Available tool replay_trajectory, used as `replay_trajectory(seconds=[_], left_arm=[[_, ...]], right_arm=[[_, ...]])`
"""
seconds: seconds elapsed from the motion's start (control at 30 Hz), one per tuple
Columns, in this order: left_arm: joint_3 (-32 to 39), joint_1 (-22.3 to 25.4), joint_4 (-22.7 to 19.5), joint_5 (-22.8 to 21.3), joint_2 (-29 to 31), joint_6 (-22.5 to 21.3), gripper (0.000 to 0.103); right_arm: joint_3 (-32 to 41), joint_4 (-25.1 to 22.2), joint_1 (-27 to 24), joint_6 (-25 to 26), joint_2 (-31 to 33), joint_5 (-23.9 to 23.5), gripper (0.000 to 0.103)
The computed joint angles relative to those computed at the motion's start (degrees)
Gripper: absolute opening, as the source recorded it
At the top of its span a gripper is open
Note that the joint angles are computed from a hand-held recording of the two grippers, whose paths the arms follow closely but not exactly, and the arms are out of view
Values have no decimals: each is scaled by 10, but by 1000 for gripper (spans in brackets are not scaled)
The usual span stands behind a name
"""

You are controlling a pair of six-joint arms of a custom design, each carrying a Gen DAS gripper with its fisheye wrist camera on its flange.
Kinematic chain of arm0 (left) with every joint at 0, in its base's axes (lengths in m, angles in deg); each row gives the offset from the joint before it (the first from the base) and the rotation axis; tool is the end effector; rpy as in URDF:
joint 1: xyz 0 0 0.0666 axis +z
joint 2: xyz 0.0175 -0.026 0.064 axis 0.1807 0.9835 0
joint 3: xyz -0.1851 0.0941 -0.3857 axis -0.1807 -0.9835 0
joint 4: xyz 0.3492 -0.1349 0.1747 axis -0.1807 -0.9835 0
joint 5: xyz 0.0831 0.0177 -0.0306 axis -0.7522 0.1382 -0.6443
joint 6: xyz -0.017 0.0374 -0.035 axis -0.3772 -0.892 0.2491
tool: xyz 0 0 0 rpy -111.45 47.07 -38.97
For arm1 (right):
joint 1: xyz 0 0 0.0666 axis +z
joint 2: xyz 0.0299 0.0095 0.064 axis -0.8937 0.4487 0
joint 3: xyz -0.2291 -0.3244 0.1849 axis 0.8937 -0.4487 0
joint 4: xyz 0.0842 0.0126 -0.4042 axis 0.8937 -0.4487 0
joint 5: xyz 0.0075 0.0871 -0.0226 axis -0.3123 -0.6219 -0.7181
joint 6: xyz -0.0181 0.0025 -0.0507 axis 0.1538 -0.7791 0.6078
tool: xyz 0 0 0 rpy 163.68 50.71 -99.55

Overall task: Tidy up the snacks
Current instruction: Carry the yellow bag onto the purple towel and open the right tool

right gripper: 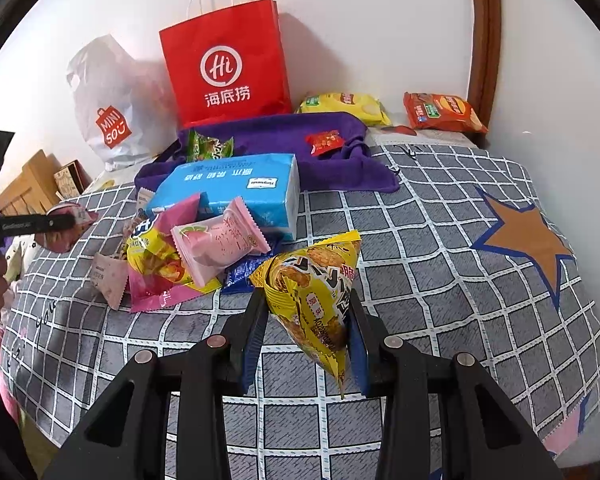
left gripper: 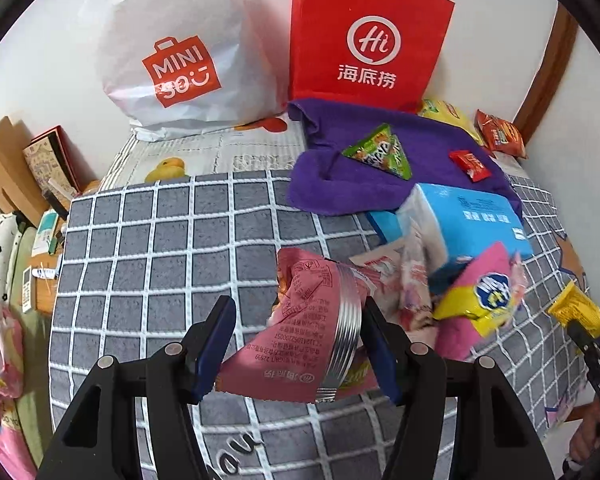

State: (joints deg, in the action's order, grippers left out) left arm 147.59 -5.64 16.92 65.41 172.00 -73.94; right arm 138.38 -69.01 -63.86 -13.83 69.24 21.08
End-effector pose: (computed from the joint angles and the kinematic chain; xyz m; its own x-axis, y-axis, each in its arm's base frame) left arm 0.6076 -0.1717 0.4550 -0.8400 -0.0306 -0.5417 0.0040 0.9980 -0.0627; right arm 0.5293 -0.0003 0.3892 -0.6964 0.0324 -0.7169 -0.0737 0.9905 0.1164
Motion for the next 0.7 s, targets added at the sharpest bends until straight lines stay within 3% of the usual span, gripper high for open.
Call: replay_trajectory(seconds=[0.27, 0.7], left_arm=[[-7, -28, 13, 17, -15, -15, 60], [55, -62, 2, 31, 1, -35, 60]], right_arm=[[5, -2, -3, -4, -12, 9, 37], [54, -28, -5, -2, -5, 8, 37]])
